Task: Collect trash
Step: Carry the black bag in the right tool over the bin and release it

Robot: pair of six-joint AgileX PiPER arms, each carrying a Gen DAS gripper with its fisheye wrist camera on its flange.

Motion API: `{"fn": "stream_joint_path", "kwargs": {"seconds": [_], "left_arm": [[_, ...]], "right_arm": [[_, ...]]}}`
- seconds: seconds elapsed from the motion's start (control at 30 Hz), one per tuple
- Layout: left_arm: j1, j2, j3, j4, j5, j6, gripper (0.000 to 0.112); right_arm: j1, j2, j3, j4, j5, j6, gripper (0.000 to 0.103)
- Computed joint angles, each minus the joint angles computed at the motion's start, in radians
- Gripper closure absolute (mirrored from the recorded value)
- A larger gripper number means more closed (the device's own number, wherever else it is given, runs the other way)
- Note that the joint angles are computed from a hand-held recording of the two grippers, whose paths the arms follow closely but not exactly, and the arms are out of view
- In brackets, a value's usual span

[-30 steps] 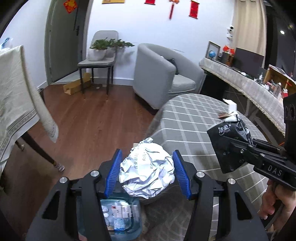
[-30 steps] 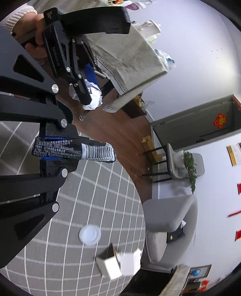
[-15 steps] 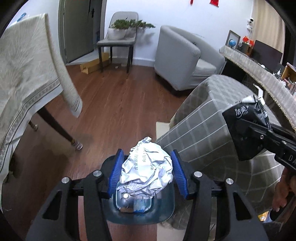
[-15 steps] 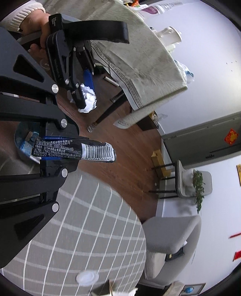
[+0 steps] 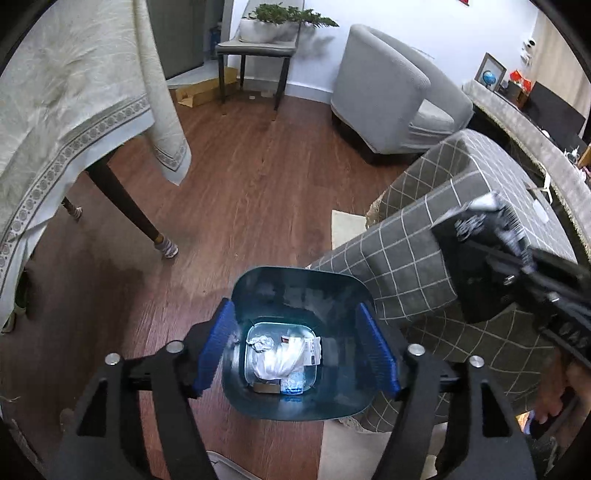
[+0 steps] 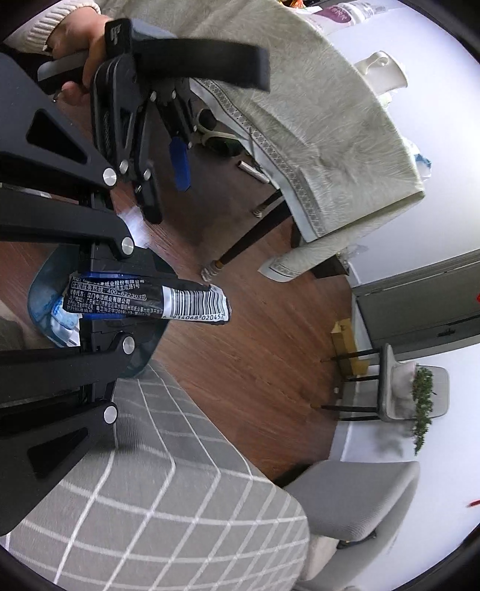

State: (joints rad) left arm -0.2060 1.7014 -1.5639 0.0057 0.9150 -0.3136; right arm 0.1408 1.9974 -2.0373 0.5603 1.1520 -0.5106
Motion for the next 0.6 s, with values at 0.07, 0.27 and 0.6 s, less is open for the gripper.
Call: {"fn": "stream_joint_path", "kwargs": {"seconds": [0.07, 0.27, 0.6], "left_arm": [[0.016, -0.021, 0.015, -0.009, -0.01, 0.01, 0.039], [0.022, -0.068, 0.025, 0.004, -0.033, -0.005, 0.039], [0.025, -0.127, 0.02, 0.012, -0.069, -0.014, 0.046]], "right_arm": [[0.018, 0.011, -0.001, -0.02, -0.004, 0.013, 0.091], [0.06, 0.032, 0.007, -0.074, -0.009, 0.027, 0.091], [0.116, 0.092, -0.003, -0.126, 0.018, 0.059, 0.091]]}}
